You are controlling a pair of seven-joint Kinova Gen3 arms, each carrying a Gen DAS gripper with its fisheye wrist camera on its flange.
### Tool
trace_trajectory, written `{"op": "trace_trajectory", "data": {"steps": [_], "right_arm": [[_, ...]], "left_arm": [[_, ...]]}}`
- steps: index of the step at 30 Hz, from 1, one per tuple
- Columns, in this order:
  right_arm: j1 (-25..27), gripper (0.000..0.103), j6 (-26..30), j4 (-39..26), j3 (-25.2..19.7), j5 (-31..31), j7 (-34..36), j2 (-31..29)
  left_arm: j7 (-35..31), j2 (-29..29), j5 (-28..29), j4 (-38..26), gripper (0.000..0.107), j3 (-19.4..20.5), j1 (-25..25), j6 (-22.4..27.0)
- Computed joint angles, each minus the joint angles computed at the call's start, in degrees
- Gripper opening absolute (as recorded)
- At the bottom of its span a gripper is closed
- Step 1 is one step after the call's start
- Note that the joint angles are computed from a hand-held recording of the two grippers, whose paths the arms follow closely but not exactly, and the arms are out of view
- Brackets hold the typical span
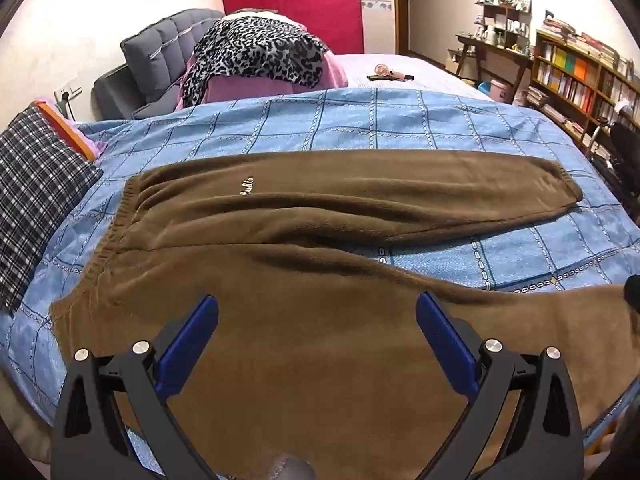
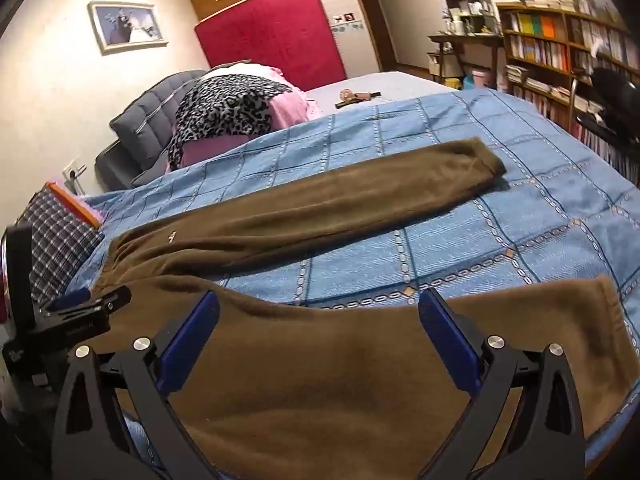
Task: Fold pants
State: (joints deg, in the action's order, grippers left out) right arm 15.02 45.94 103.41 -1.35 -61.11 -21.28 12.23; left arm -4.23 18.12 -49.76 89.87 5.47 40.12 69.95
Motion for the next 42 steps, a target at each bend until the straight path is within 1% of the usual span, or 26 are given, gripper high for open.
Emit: {"op": "trace_trajectory", "data": {"steps": [4,5,6,7,8,10,11,18,25,32,42], "right_arm": [[0.28,0.101,0.12,-0.17,0.18,0.18,-0.59,0.35],[0.39,0.101,-0.08,0.05,0.19,0.04,-0.55,0.23],[0.44,0.101,-0.1,0.14,0.2,0.0,-0.69,0.23],[0.26,0.101,0.04,-0.07,0.27,0.5,-1.54,0.05],[0.25,0.101,0.01,-0.15,0.28,0.57,-1.73,0.2],[0.38,0.101,-0.06,-0.12,0.2,0.47,-1.52,0.29],[0.47,0.101,0.08,-0.17,0.18,0.45,-1.45,0.37],[0.91,0.101,1.48,-0.93,0.12,0.73,-2.3,1.3],[0.22,0.101,-1.88,-0.59,-0.07,2.58,-4.73,1.11],[0.66,0.101,-1.84,-1.43,-0.48,4.15,-7.16,2.13],[0.98,0.101,-2.32,-1.61,-1.27,5.53,-8.13,2.63]], "left_arm": [[0.29,0.46,-0.73,-0.72,0.098,0.31,1.22,1.37],[0.78,-0.04,-0.02,-0.22,0.098,0.3,1.16,0.83],[0.39,-0.66,0.92,0.6,0.098,0.1,0.34,-0.63],[-0.93,-1.33,2.78,0.95,0.098,0.3,-1.54,-1.48],[-2.73,-0.97,3.71,0.25,0.098,0.28,-2.36,-1.39],[-3.71,0.37,3.38,-2.09,0.098,0.03,-0.96,0.73],[-2.87,0.71,2.87,-2.17,0.098,0.2,-0.84,0.9],[-3.83,0.94,3.18,-2.19,0.098,-0.4,-0.65,0.4],[-4.15,1.14,3.46,-2.3,0.098,-0.54,-0.55,0.26],[-4.45,1.37,4.14,-2.27,0.098,-0.73,-0.74,-0.21],[-5.21,1.1,5.38,-1.37,0.098,-0.86,-1.55,-1.47]]}}
